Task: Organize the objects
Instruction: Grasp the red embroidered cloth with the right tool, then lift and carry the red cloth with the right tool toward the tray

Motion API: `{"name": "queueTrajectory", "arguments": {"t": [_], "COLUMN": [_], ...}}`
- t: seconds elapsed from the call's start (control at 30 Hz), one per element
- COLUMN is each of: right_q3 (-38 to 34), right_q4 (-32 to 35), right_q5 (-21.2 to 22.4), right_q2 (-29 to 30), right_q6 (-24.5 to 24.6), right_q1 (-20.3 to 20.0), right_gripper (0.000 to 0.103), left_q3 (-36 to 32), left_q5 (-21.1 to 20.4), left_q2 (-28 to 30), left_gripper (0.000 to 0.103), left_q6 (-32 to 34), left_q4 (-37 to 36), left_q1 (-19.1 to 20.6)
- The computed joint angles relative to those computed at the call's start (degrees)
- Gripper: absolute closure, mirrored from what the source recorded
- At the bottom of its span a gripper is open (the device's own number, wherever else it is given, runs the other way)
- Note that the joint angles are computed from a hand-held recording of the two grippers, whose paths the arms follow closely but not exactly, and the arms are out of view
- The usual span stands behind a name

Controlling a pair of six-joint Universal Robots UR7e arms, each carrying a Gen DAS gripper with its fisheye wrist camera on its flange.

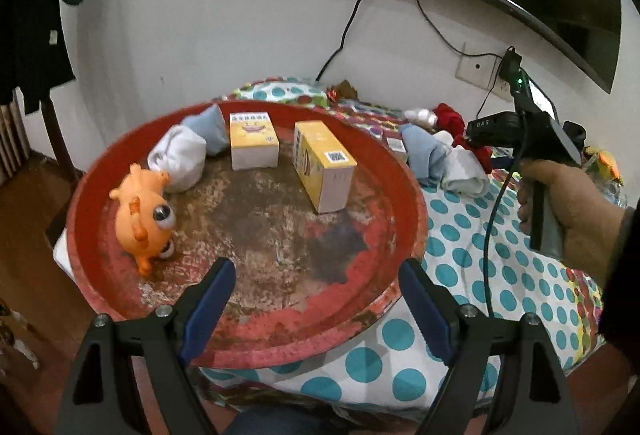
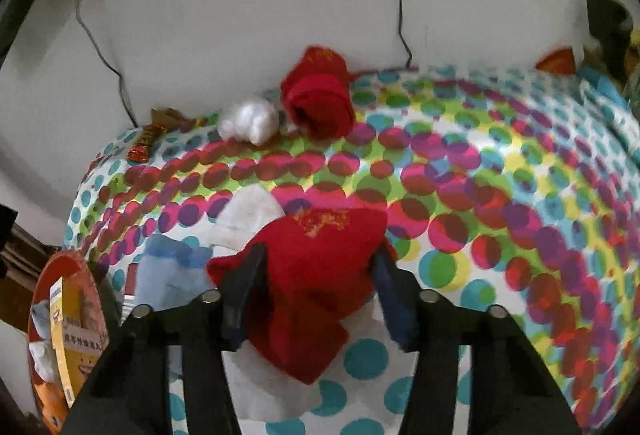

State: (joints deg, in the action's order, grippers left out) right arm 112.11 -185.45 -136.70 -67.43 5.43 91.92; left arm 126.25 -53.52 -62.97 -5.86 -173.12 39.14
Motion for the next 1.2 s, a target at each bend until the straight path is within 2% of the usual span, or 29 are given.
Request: {"name": "queueTrajectory", "arguments": {"t": [0.17, 0.43, 0.57, 0.67, 0.77, 1.0, 1.07, 1.2], "right_q3": [2.7, 1.7, 4.1, 3.5, 2.9, 1.8, 0.5, 2.0], "right_q4": [-6.7, -9.1, -10.0, -10.3, -12.2, -16.5, -17.7, -18.4], "right_q5": [0.1, -6.1, -8.7, -11.3, -14.5, -18.2, -19.0, -19.0], "right_q2": [-1.0, -3.3, -7.2, -7.2, -6.0, -4.5, -2.0, -3.2], "right_q6": [-1.8, -9.3, -12.7, -15.6, -19.6, -28.4, -29.7, -31.3], "right_q1": [0.4, 3.7, 4.8, 6.4, 9.1, 15.6, 17.8, 22.3], "right_gripper": [0.073, 0.074, 0.074, 0.074, 0.074, 0.074, 0.074, 0.074], "left_q3": [0.1, 0.8, 1.3, 1.8, 2.2, 3.3, 3.7, 4.8], "left_q5": [-0.1, 0.0, 1.0, 1.6, 2.0, 3.1, 3.3, 4.4], "left_q2": [0.0, 0.3, 0.2, 0.2, 0.4, 0.0, -0.2, -0.7], "left_gripper": [0.017, 0.017, 0.017, 0.017, 0.017, 0.017, 0.017, 0.017], "left_q6": [-0.3, 0.5, 0.9, 1.6, 2.2, 2.5, 2.2, 2.5], "left_q4": [0.5, 0.0, -0.1, -0.6, -0.9, -1.1, -1.1, -2.3], "left_q1": [0.1, -0.9, -1.8, -2.5, -3.2, -4.9, -5.4, -6.7]}}
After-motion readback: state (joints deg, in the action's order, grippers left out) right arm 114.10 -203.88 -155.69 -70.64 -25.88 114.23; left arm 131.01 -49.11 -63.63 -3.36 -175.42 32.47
